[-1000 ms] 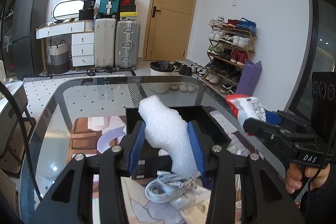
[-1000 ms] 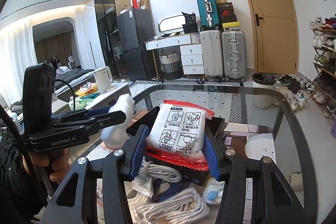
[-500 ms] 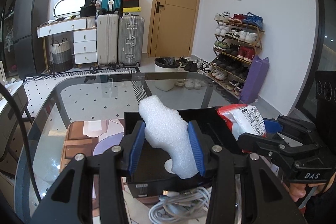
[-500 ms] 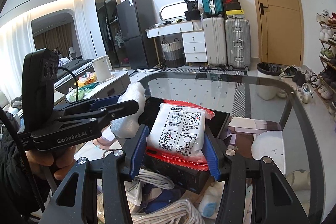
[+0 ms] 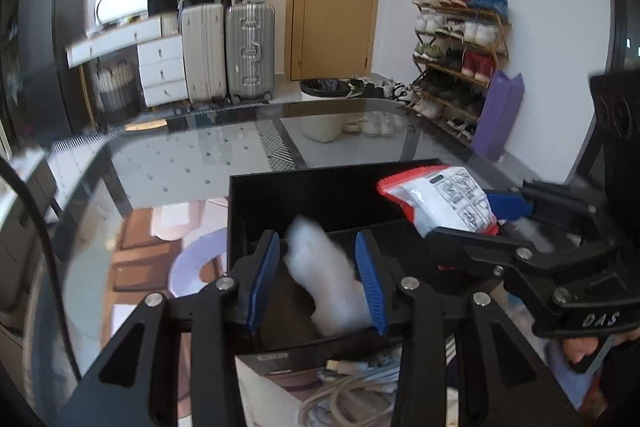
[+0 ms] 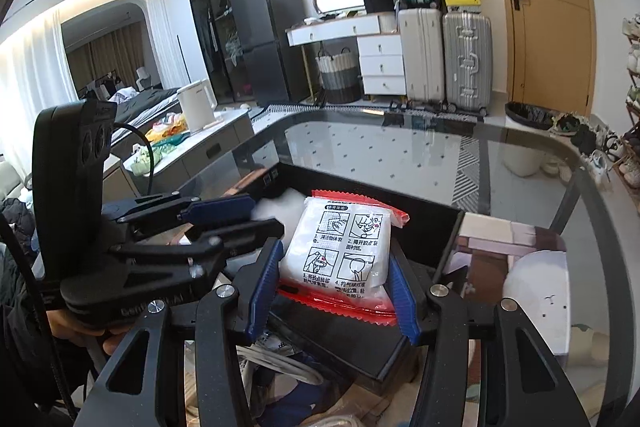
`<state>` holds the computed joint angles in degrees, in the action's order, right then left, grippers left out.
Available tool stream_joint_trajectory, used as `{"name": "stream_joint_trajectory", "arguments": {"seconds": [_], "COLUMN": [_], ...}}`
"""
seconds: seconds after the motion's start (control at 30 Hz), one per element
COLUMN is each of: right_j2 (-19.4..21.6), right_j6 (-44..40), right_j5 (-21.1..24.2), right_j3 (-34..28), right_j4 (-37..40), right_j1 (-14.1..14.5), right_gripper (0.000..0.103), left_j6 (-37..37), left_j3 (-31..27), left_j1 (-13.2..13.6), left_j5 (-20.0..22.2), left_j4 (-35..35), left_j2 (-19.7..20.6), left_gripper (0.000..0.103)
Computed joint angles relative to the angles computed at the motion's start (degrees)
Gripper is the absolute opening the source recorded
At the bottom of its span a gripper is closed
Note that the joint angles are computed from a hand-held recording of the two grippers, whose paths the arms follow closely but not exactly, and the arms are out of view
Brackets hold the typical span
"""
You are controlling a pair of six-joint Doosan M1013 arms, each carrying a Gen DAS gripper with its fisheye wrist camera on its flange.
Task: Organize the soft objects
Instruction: 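Open both tools to release foam and packet into the black box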
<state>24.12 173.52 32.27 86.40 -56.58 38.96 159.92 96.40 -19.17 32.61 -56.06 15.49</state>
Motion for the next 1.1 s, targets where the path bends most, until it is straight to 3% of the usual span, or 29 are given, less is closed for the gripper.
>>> {"name": "stream_joint_trajectory", "arguments": {"seconds": [0.37, 0.63, 0.73, 0.8, 0.87, 0.93, 1.0, 1.1], "right_j2": [0.7, 0.32, -0.35, -1.01, -1.55, -2.37, -2.95, -3.82], "right_j6": [-3.21, -3.2, 0.92, 7.79, 11.12, 12.72, 12.71, 15.17], "right_j5": [-1.02, -2.38, -3.26, -1.91, -0.45, 0.43, 1.73, 2.7], "right_j3": [-0.5, -0.32, 0.7, 1.75, 2.41, 3.36, 3.82, 5.08], "right_j4": [3.72, 5.82, 1.88, -4.93, -8.37, -10.4, -10.01, -10.07], "right_j1": [-1.2, -1.61, -1.31, -0.57, 0.16, 0.8, 1.41, 2.32], "right_gripper": [0.052, 0.053, 0.062, 0.088, 0.097, 0.099, 0.102, 0.102], "left_j6": [-1.71, -1.42, 0.73, 2.36, 3.78, 4.27, 5.47, 8.47], "left_j3": [0.52, 0.0, 0.58, 0.79, 1.32, 1.85, 2.79, 4.47], "left_j1": [0.48, 1.57, 2.11, 2.87, 3.46, 3.93, 4.46, 4.89], "left_j5": [2.51, 5.44, 5.62, 7.06, 7.32, 6.82, 5.96, 4.53], "left_j4": [1.56, 0.45, -1.75, -3.73, -5.3, -5.75, -7.58, -10.78], "left_j2": [-0.73, -0.61, -1.25, -1.61, -2.24, -2.92, -3.66, -4.8], "left_gripper": [0.037, 0.041, 0.051, 0.061, 0.064, 0.071, 0.091, 0.097]}}
